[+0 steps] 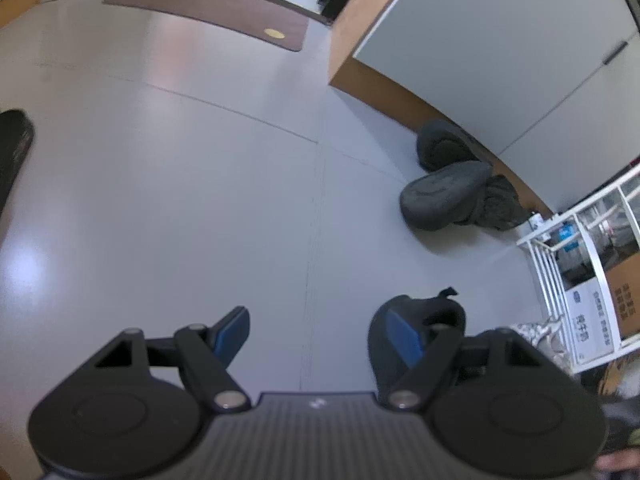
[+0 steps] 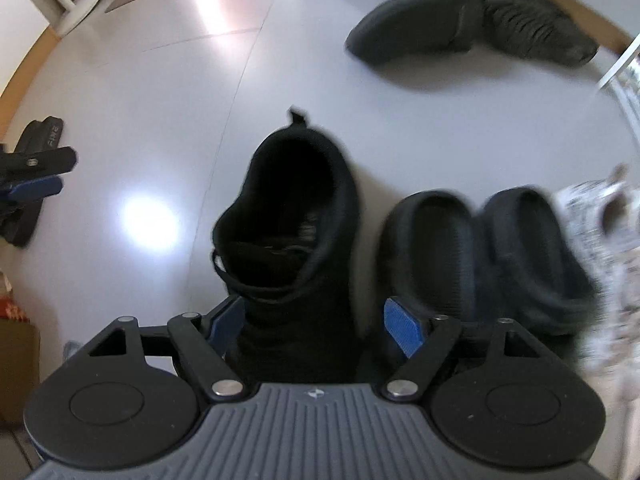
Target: Organize scattered shoes
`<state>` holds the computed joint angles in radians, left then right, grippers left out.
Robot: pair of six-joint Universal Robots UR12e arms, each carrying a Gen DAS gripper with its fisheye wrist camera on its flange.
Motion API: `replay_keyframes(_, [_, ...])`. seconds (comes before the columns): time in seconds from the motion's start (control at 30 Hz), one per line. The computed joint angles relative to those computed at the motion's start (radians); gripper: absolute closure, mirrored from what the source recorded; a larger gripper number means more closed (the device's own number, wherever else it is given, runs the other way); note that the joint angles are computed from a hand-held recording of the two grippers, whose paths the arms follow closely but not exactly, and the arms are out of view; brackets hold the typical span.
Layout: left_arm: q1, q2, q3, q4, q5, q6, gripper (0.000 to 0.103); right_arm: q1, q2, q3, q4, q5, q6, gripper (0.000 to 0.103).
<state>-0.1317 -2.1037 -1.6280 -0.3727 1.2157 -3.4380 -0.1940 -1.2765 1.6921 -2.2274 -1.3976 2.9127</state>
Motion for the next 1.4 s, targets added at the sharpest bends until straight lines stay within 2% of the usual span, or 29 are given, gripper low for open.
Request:
replay_keyframes(0.07, [0.011, 0.008, -0.009, -0.001, -0.015, 0.029, 0.025, -0.024, -0.020, -0.016, 0.007, -0.009, -0.054, 0.022])
replay_keyframes(0.2, [0.026, 0.026, -0.021, -0.040, -0.041, 0.132, 0.025, -0.076, -0.046, -0.050, -0.011, -0.032, -0.086, 0.022])
replay_keyframes(0.33, [0.041, 0.036, -0.014, -0.057, -0.046, 0.209, 0.025, -0.118, -0.063, -0.065, -0.047, -0.018, -0.107, 0.026])
replay_keyframes(0.43, [0.055, 0.038, -0.002, -0.056, -0.064, 0.244, 0.025, -0.153, -0.083, -0.058, -0.092, -0.014, -0.182, 0.026])
replay_keyframes(0.5, [0.045, 0.034, 0.020, -0.067, -0.055, 0.250, 0.025, -0.175, -0.089, -0.052, -0.106, -0.007, -0.197, 0.026])
replay_keyframes(0.63, [0.022, 0.021, 0.067, -0.109, -0.020, 0.267, 0.025, -0.215, -0.088, -0.029, -0.151, 0.006, -0.146, 0.026])
replay_keyframes(0.73, [0.013, 0.015, 0.088, -0.128, -0.024, 0.298, 0.025, -0.226, -0.087, -0.019, -0.155, 0.031, -0.153, 0.026])
replay_keyframes(0.83, [0.002, 0.006, 0.123, -0.145, -0.026, 0.327, 0.025, -0.206, -0.070, -0.042, -0.141, -0.017, -0.168, 0.026])
replay_keyframes(0.97, [-0.003, -0.003, 0.162, -0.161, -0.030, 0.373, 0.025, -0.215, -0.075, -0.019, -0.205, 0.100, -0.231, 0.026])
replay_keyframes(1.07, [-0.009, -0.004, 0.179, -0.164, -0.032, 0.427, 0.025, -0.232, -0.066, -0.008, -0.247, 0.152, -0.159, 0.025])
replay_keyframes(1.13, [-0.011, -0.007, 0.199, -0.180, -0.035, 0.456, 0.025, -0.246, -0.054, -0.011, -0.240, 0.167, -0.021, 0.025])
replay_keyframes(1.17, [-0.014, -0.011, 0.215, -0.191, -0.031, 0.474, 0.025, -0.252, -0.051, -0.009, -0.237, 0.181, 0.006, 0.025])
replay_keyframes(1.3, [-0.031, -0.041, 0.279, -0.192, -0.001, 0.555, 0.025, -0.268, -0.049, 0.037, -0.297, 0.220, -0.004, 0.025])
replay_keyframes(1.4, [-0.043, -0.061, 0.328, -0.222, -0.009, 0.558, 0.030, -0.286, -0.047, 0.066, -0.317, 0.273, -0.002, 0.025])
